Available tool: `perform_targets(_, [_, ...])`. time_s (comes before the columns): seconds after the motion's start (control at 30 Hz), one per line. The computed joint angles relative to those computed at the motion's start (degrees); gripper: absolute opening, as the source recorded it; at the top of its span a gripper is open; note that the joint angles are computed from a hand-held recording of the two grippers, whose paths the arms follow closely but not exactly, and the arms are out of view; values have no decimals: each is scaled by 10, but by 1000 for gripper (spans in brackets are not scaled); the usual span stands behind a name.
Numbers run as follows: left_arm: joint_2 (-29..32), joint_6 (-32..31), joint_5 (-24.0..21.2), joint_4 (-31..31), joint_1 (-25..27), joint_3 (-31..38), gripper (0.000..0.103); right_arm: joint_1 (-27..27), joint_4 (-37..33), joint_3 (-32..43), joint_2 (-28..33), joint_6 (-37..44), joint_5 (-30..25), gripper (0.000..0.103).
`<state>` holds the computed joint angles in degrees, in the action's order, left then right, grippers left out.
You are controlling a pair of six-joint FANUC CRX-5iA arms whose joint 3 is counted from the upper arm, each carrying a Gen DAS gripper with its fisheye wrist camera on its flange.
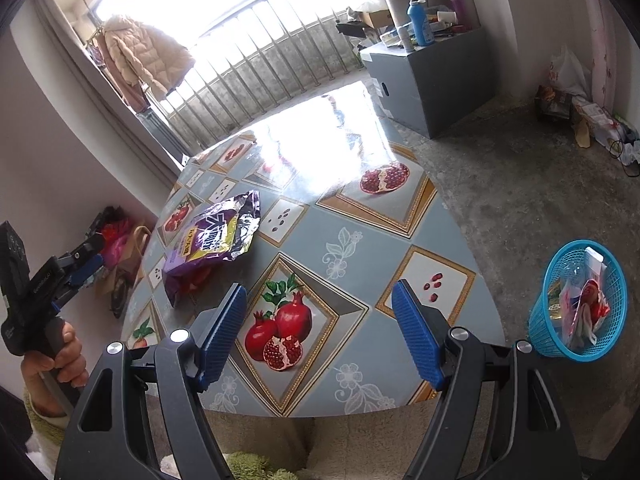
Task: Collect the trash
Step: 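Move both tools back to the purple snack bag on the table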
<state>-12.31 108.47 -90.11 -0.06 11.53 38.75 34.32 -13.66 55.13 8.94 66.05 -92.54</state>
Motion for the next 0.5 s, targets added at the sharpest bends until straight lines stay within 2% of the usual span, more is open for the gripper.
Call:
perform_targets(0.23, [-35, -28, 21, 59, 91, -74, 76, 0, -63, 93, 67, -5, -38, 73])
perform_targets(0.4, [-34, -69, 56, 100, 142, -118, 60, -5, -145, 178, 128, -30, -71, 73])
perform_targets(0.5, [-13, -88, 65, 105, 152, -130, 46, -2, -190, 201, 150, -41, -76, 68])
